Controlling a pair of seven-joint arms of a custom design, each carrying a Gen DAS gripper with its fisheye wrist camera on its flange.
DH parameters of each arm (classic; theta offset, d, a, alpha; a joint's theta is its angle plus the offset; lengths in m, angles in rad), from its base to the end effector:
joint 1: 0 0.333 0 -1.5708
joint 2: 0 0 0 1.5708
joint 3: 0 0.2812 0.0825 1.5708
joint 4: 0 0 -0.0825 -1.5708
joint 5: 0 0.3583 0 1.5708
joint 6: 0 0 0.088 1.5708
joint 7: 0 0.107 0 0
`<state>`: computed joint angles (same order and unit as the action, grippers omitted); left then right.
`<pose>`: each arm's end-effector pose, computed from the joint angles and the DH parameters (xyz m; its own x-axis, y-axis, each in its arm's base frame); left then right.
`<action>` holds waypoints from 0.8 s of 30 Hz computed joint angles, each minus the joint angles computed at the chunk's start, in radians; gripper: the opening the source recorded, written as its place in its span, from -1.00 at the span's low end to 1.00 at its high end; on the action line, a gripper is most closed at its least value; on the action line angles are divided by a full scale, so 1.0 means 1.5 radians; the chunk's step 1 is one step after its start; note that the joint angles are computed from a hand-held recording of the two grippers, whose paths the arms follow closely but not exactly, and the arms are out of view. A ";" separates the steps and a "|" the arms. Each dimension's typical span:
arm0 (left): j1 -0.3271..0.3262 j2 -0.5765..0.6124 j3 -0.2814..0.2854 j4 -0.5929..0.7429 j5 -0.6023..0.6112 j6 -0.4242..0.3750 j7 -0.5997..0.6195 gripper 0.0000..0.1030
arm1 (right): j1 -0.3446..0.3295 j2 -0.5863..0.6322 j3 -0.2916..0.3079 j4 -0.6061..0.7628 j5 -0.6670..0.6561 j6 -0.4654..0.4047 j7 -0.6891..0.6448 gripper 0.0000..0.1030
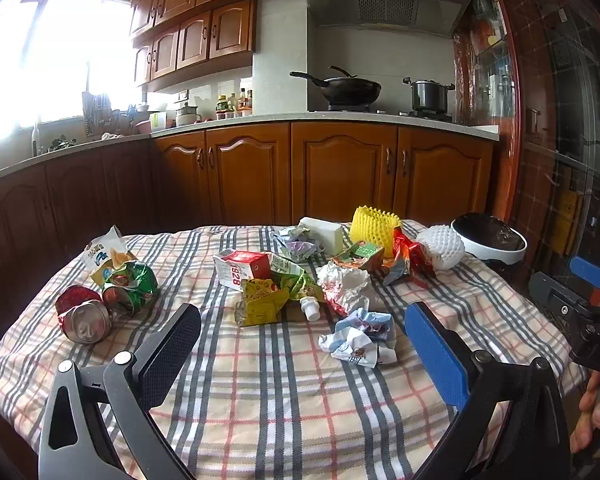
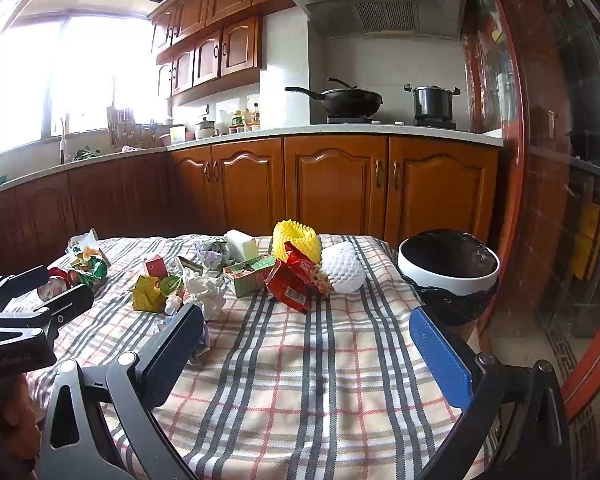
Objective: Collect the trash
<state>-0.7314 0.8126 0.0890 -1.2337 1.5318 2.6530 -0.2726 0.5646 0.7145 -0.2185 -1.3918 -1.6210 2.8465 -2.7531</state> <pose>0.5624 -0.4793 0.3143 -0.0994 -0.9950 0.0085 -0.3867 0.0307 -0.9217 0.6308 0.3205 0.3129 -0.0133 -0.9996 -0.0247 -0.4196 0.0280 -0.9073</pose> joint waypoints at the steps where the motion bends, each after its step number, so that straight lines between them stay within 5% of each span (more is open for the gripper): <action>1: 0.000 0.000 0.001 0.000 0.001 0.000 -0.002 0.99 | 0.000 -0.001 0.000 0.000 -0.001 0.001 0.002 1.00; 24: 0.000 -0.001 0.001 -0.003 0.007 0.002 -0.011 0.99 | 0.000 -0.002 0.000 0.001 -0.002 0.002 0.005 1.00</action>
